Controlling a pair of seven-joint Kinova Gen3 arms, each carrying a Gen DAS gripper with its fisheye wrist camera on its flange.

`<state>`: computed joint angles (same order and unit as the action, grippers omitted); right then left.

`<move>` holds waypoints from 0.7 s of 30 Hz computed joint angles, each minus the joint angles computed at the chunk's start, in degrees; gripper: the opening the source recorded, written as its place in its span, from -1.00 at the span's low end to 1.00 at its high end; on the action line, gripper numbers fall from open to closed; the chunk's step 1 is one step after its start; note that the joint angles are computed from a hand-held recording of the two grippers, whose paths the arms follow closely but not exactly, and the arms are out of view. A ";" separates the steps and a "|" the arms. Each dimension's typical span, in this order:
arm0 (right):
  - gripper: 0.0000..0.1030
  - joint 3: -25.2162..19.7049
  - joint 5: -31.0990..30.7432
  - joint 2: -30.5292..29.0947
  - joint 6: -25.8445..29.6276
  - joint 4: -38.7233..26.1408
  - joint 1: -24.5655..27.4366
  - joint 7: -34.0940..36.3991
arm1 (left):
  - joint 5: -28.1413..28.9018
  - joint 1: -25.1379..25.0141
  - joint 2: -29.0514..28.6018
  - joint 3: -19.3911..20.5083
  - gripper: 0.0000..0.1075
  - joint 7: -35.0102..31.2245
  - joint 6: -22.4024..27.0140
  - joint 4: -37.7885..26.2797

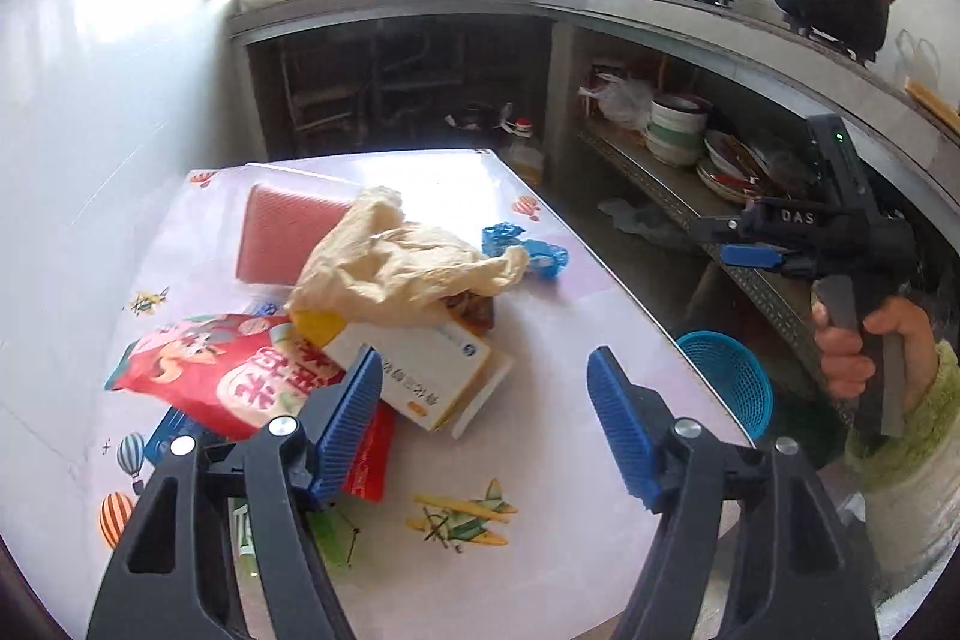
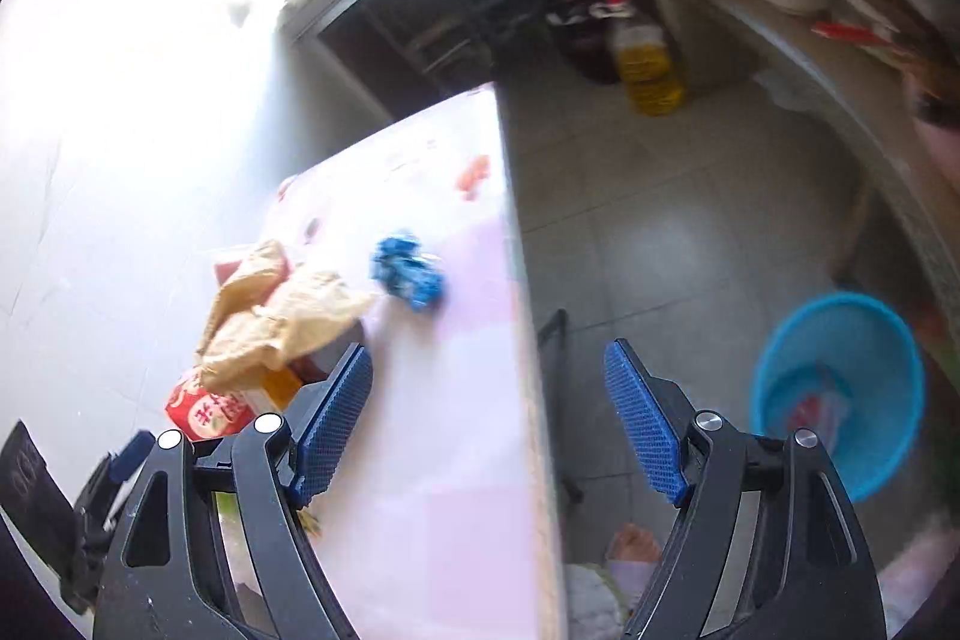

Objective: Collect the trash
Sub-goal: 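Grasp the blue crumpled wrapper with the right tool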

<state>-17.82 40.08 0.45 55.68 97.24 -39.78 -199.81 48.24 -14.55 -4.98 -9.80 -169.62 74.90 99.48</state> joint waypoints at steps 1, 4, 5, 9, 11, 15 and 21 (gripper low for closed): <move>0.48 0.17 -0.58 1.72 -1.88 -1.53 1.52 2.33 | 0.40 -0.59 0.56 -0.74 0.30 -0.16 0.42 -0.42; 0.44 -4.18 -2.52 8.08 -2.98 -7.89 9.41 9.32 | 1.75 -2.52 1.95 -1.81 0.36 -0.62 1.70 -1.36; 0.39 -6.15 -3.09 10.58 -2.19 -10.54 12.06 11.65 | 1.94 -3.18 2.28 -1.92 0.37 -0.77 2.18 -1.69; 0.27 -13.27 -5.85 18.64 1.57 -19.57 19.75 20.97 | 1.77 -5.51 3.86 -1.67 0.41 -1.57 3.42 -2.96; 0.24 -11.19 -7.54 22.27 4.92 -24.19 18.36 25.63 | 1.41 -6.51 4.56 -1.40 0.42 -1.97 4.24 -3.75; 0.12 -0.60 -15.85 24.84 5.35 -27.36 12.83 34.39 | 1.38 -9.51 6.06 -1.94 0.45 -4.09 7.12 -5.87; -0.38 10.18 -22.30 23.37 2.77 -25.39 6.27 38.93 | 2.01 -15.64 9.51 -2.72 0.47 -2.96 12.83 -10.11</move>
